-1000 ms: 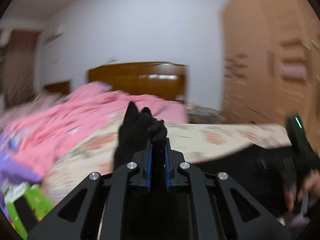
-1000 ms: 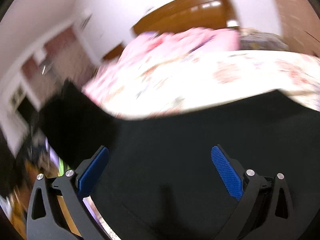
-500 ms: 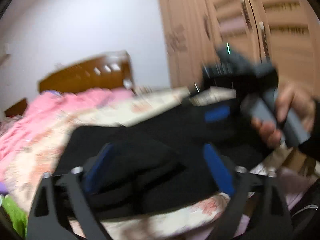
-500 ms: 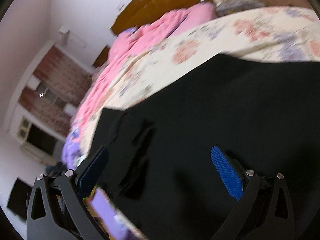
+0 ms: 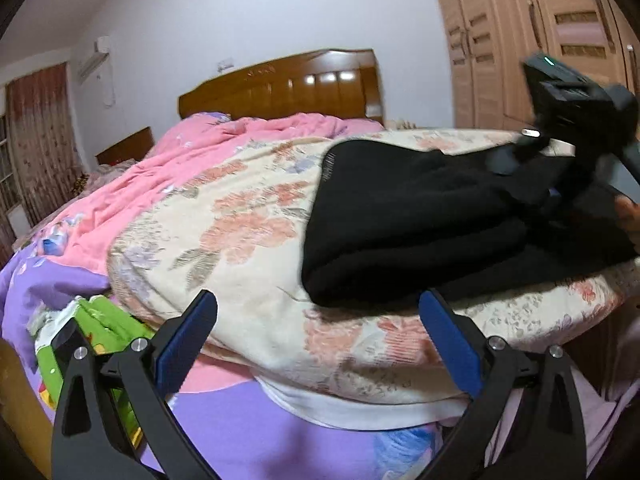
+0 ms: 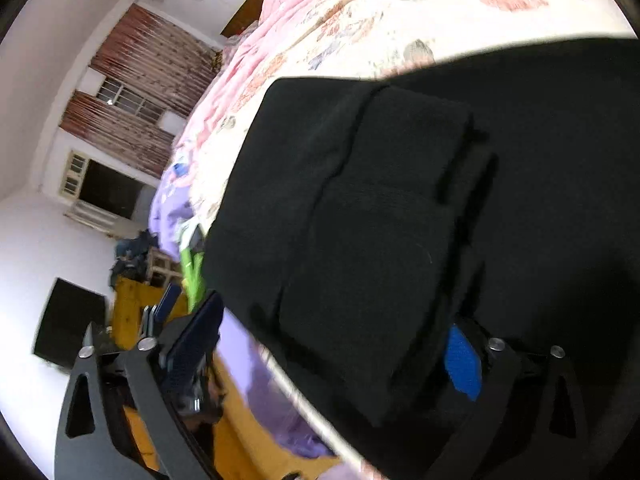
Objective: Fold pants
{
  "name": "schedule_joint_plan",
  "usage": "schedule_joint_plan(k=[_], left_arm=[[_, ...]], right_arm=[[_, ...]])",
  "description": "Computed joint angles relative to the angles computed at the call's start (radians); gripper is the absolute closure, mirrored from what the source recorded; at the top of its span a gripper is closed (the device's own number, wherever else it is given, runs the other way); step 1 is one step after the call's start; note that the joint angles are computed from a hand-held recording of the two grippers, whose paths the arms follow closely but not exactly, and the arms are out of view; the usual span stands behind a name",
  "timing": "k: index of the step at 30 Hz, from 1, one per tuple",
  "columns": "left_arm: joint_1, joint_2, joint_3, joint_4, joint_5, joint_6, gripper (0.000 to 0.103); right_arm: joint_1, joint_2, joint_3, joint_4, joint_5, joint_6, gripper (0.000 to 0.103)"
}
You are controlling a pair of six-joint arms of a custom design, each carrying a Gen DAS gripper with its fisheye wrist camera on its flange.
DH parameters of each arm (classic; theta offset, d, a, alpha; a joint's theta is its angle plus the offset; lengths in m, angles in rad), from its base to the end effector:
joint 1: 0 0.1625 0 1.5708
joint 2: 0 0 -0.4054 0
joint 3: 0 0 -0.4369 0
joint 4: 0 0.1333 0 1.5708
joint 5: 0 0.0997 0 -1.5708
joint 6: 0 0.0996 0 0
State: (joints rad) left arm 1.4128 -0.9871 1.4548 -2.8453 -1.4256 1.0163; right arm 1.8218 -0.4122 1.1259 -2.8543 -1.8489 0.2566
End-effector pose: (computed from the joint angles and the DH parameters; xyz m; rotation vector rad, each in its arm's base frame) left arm 0.0273 -0.7674 0.3076 1.3374 2.1517 -0.9061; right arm 0.3106 -0.7848 0.0120 -0.1261 -2.8785 0.9173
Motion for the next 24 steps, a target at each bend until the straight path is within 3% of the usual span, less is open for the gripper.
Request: schedule_joint_plan(k=[1,2,4,12,18,20,24], left_arm=[[-0.004,0.009,0.004,-0.009,0.007,0.012,0.002],[-0.007,0.013,0.006,-0.008,0.014,0.023,0.002],[0.004,0.020,0.002,0.002,0.012,0.028,0.002],[-0.009,0.110,-0.127,0.010,0.048,-0.072,0.002],[-0.041,0.197,-0.209,-0.045,0.170,-0.056,0.001],[-0.040,0.201,-0.219,-0.031,0.159,-0.088,0.001],[-0.047,0.190,-0.176,-0.071,0.156,-0.080,0.001]], right_arm=[[-0.003,0.004,0.000,-0.023,0.007,0.001,0.054],[-0.011,0.000,0.017,-0.078,0.053,-0.011,0.068],[-0.001,0.005,0.029,-0.158,0.045,-0.065,0.084],[0.078,0.024,-0.030,-0.261,-0.051,-0.268,0.084],[0.106,-0.066,0.134,-0.443,-0.084,-0.400,0.085],[0.087,-0.112,0.227,-0.482,-0.109,-0.376,0.085],[0.007,-0.153,0.356,-0.471,-0.108,-0.222,0.085]])
